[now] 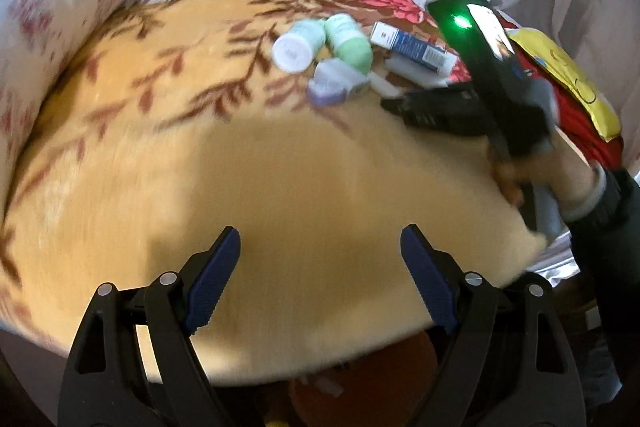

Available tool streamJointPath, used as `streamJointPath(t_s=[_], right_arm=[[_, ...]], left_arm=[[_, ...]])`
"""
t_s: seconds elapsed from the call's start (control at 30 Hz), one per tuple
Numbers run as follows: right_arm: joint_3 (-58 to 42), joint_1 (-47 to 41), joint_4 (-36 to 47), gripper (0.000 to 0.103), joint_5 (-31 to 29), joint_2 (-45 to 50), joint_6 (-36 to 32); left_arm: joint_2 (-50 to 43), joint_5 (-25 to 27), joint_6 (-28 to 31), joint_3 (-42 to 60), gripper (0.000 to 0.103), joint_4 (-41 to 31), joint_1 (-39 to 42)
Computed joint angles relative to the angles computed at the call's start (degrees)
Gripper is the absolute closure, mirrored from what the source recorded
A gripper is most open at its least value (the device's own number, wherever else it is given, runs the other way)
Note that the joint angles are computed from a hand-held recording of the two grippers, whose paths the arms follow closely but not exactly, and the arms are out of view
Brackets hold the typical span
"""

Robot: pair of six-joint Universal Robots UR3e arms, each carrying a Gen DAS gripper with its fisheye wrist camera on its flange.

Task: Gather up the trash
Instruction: 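Grasp the lip gloss tube with the right tool, then reach the left tool toward the lilac square container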

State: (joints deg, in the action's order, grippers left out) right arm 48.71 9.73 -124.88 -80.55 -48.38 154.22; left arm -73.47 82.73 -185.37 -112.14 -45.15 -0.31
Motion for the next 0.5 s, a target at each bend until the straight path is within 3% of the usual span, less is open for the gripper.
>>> streamJointPath(t_s=[0.2, 0.33, 0.5], right_arm=[[17.5, -5.5, -9.5, 0.086, 5.0, -9.3, 2.5], [18.6, -8.2, -10.1, 0.085, 8.9, -9.5, 5.5], [18.9, -7.8, -11.5, 0.085, 8.6, -9.0, 5.6]], left_arm=[[-22.1, 4.0, 4.0, 21.2, 0.023, -1.1, -3.0], [-33.6, 2.0, 4.6, 34.8, 0.023, -6.5, -2.0], [-41.8, 5.0, 0.8, 44.1, 0.023, -10.5, -1.8]])
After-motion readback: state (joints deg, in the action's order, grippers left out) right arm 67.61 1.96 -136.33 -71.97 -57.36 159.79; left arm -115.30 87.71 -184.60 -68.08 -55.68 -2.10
